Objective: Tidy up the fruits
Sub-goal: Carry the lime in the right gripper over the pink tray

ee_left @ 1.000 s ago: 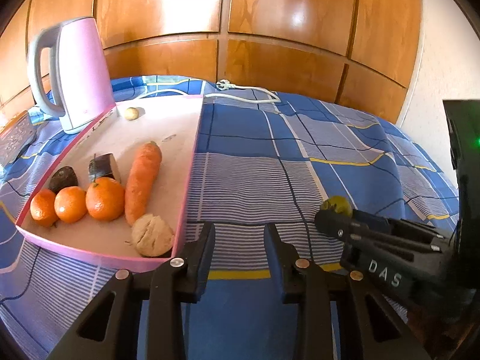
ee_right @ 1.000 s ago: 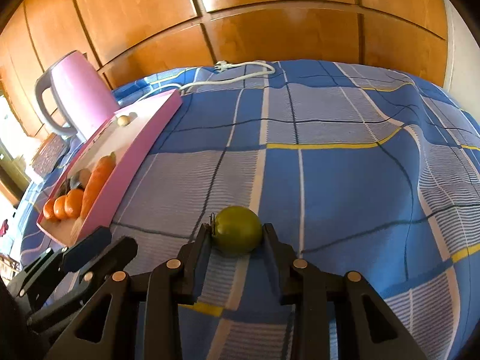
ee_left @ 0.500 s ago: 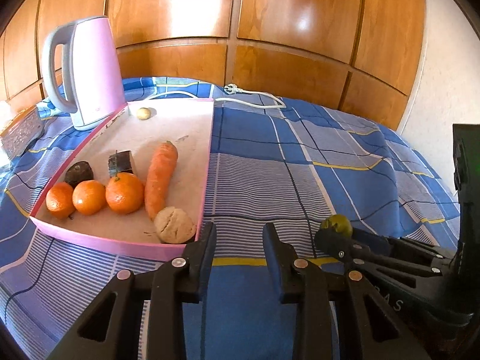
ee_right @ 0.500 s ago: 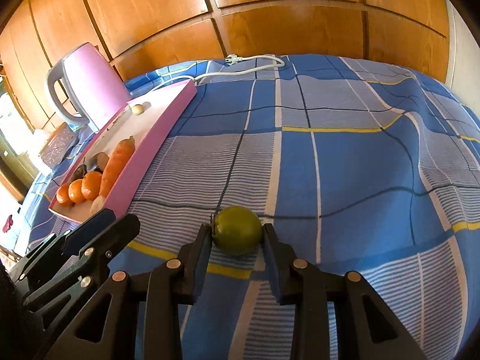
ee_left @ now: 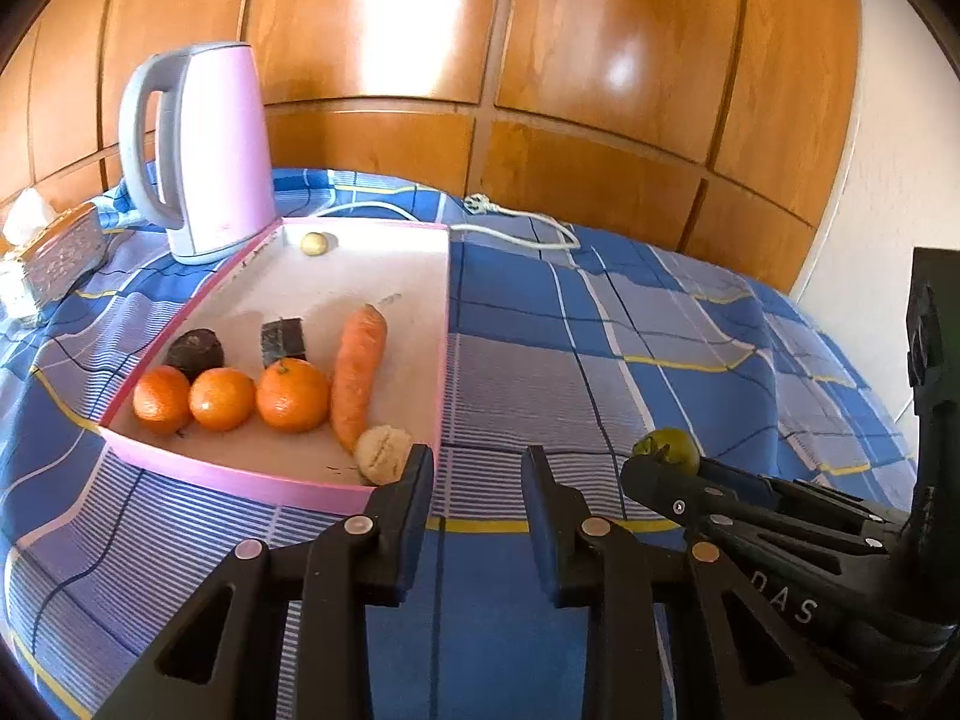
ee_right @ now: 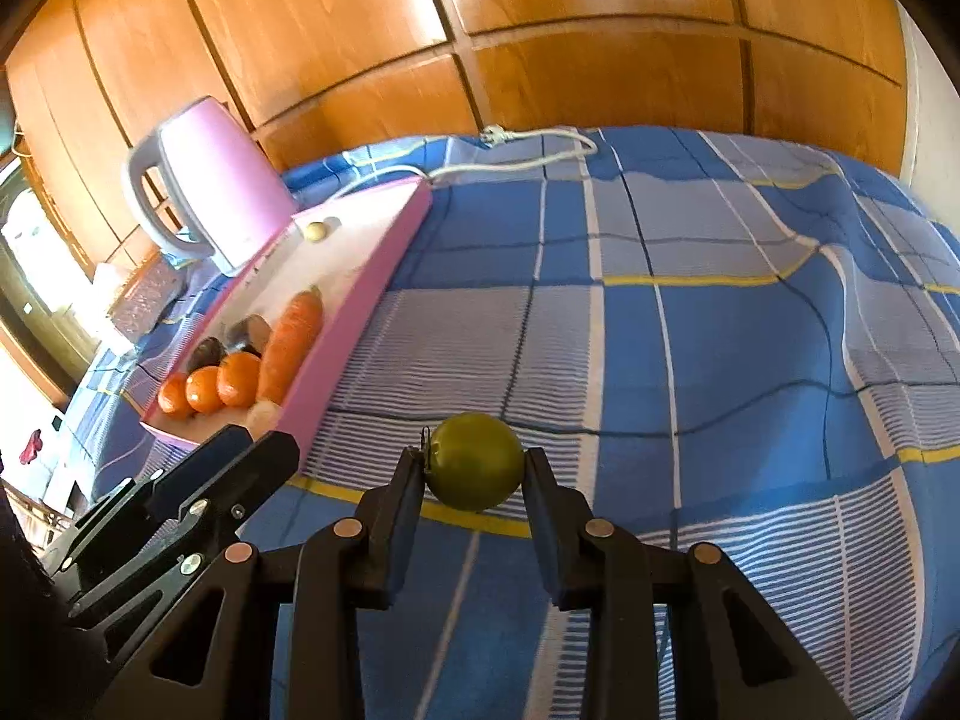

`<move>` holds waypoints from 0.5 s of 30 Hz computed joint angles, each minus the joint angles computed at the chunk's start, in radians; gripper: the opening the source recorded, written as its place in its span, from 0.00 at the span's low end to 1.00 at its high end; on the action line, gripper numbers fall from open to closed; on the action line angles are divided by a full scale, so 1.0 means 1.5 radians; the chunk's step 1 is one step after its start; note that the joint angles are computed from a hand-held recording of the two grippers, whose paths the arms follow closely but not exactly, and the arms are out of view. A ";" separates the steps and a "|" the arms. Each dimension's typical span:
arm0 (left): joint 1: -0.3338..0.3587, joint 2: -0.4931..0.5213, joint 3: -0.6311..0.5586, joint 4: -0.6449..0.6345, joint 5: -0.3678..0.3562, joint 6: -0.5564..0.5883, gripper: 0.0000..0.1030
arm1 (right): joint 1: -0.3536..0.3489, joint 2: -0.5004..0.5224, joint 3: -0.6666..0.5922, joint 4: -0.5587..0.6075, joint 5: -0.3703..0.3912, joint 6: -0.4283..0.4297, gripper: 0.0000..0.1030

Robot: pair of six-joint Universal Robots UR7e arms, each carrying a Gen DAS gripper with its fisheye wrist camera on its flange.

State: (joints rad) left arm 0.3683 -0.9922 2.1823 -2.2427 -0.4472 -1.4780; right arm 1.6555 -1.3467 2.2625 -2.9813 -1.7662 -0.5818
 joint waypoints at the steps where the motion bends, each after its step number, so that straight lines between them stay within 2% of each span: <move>1: -0.003 -0.007 0.004 0.004 0.001 -0.010 0.28 | 0.002 -0.002 0.000 0.002 0.002 0.000 0.33; 8: -0.021 -0.053 0.014 0.075 0.012 -0.081 0.28 | 0.028 -0.010 0.000 0.012 0.019 0.006 0.33; 15: -0.036 -0.115 -0.003 0.279 0.011 -0.225 0.28 | 0.068 -0.001 -0.009 0.025 0.038 0.002 0.33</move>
